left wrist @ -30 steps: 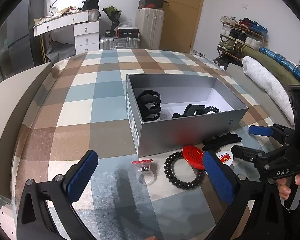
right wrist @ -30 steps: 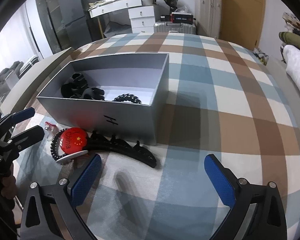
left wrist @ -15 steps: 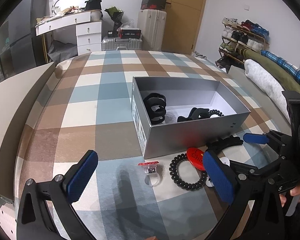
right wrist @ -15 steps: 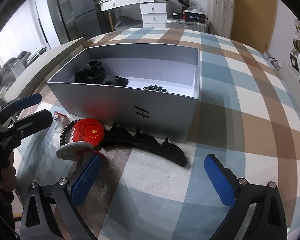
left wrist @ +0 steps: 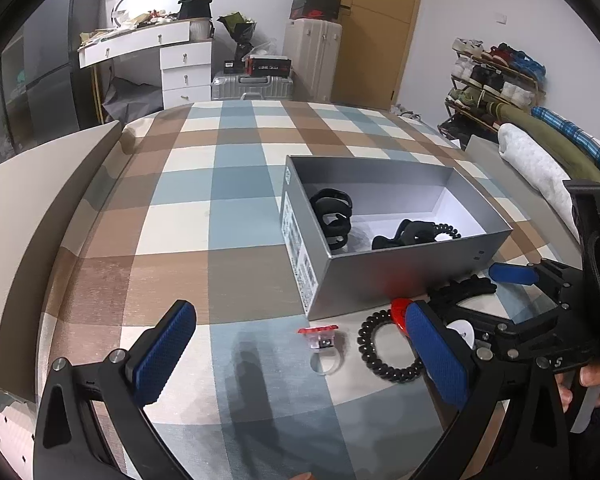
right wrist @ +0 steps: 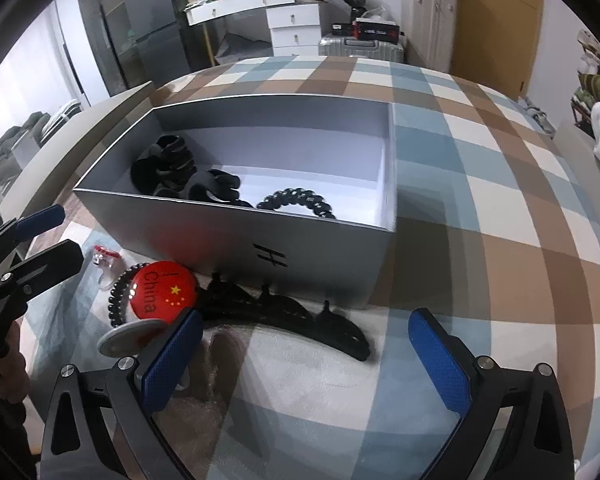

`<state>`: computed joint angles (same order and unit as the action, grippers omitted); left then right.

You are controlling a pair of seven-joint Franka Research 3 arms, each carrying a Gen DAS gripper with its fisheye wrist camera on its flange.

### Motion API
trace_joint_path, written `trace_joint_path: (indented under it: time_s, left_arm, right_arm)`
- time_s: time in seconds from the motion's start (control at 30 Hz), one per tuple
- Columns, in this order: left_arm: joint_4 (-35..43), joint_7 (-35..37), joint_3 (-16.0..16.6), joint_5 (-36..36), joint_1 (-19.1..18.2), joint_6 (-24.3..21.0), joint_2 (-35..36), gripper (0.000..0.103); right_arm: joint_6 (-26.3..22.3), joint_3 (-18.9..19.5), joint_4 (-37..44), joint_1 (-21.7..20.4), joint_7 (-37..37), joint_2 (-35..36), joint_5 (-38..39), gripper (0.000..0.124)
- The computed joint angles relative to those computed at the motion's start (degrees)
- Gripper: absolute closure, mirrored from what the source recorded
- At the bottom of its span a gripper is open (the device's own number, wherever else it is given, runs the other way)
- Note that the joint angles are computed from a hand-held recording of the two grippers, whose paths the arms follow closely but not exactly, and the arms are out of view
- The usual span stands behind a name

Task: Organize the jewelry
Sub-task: 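Withdraw both grippers from the box and hover over the remaining items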

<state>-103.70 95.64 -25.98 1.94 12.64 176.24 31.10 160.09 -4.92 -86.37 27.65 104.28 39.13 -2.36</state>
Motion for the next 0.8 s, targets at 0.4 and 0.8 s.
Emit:
trace_joint_path:
  time_s: [0.4, 0.8]
  left_arm:
    - [0.0, -0.1, 0.4, 0.3, -0.3, -0.3, -0.1, 0.001]
    - [-0.1, 0.0, 0.7, 0.3, -0.7, -0.6, -0.3, 0.001]
  right_arm:
    - [-2.3, -2.6, 2.6, 2.7, 3.5, 1.6, -3.3, 0.021]
    - [-4.8, -2.6, 0.9, 1.3, 5.1, -0.1, -6.1, 0.021]
